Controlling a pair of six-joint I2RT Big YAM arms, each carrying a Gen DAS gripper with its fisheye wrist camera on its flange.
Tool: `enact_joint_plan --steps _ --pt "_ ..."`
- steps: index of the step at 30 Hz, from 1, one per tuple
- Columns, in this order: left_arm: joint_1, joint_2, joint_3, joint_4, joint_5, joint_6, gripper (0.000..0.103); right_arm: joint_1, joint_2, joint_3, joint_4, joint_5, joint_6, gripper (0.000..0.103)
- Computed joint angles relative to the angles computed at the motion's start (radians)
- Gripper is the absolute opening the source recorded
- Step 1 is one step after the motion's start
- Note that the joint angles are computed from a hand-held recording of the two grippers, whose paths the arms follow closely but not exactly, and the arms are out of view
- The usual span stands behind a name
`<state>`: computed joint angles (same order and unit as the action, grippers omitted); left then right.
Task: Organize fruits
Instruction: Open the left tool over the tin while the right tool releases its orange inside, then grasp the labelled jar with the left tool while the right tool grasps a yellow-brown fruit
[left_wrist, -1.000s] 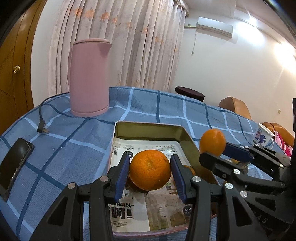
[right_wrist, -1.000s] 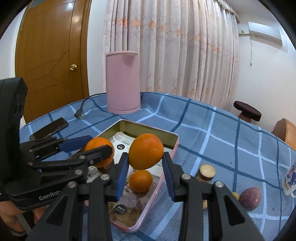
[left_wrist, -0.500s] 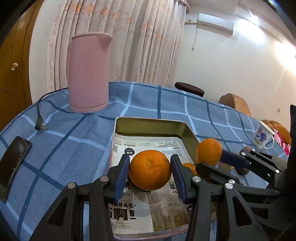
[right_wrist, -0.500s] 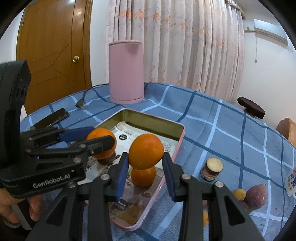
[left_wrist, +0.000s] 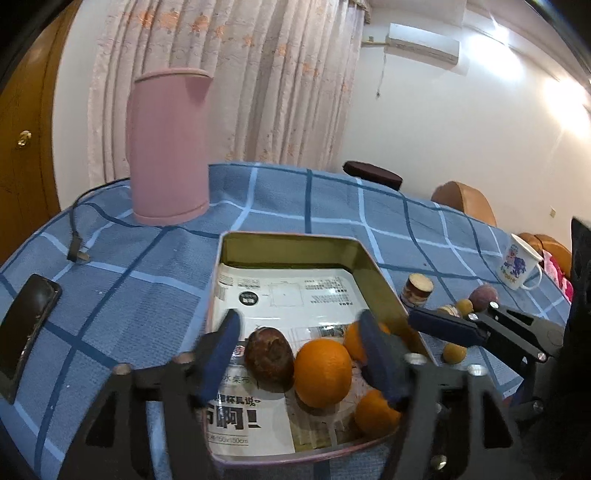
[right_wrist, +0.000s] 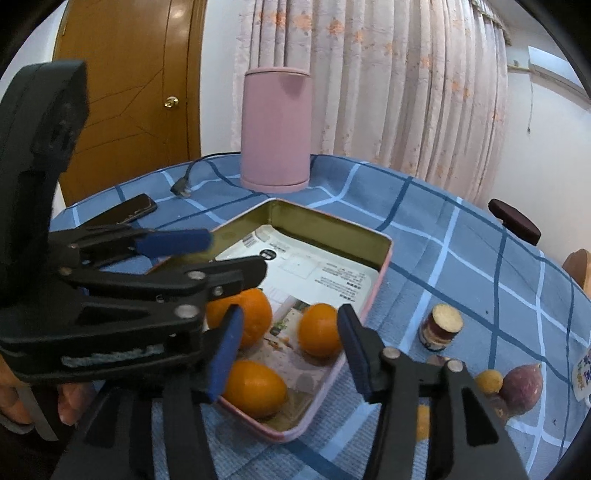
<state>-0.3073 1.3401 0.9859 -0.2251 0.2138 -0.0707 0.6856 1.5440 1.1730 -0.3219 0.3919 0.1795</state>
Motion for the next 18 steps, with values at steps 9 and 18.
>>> enact_joint_plan --steps 9,18 --pt "-0.068 -0.035 -0.026 0.030 -0.014 -0.006 0.078 -0.032 -0.206 -0.196 0.036 0.129 0.095 0.072" --pt "-0.160 -0.015 -0.009 0.009 -0.086 0.018 0.078 -0.118 -0.329 -0.299 -0.036 0.122 0.261 0.074"
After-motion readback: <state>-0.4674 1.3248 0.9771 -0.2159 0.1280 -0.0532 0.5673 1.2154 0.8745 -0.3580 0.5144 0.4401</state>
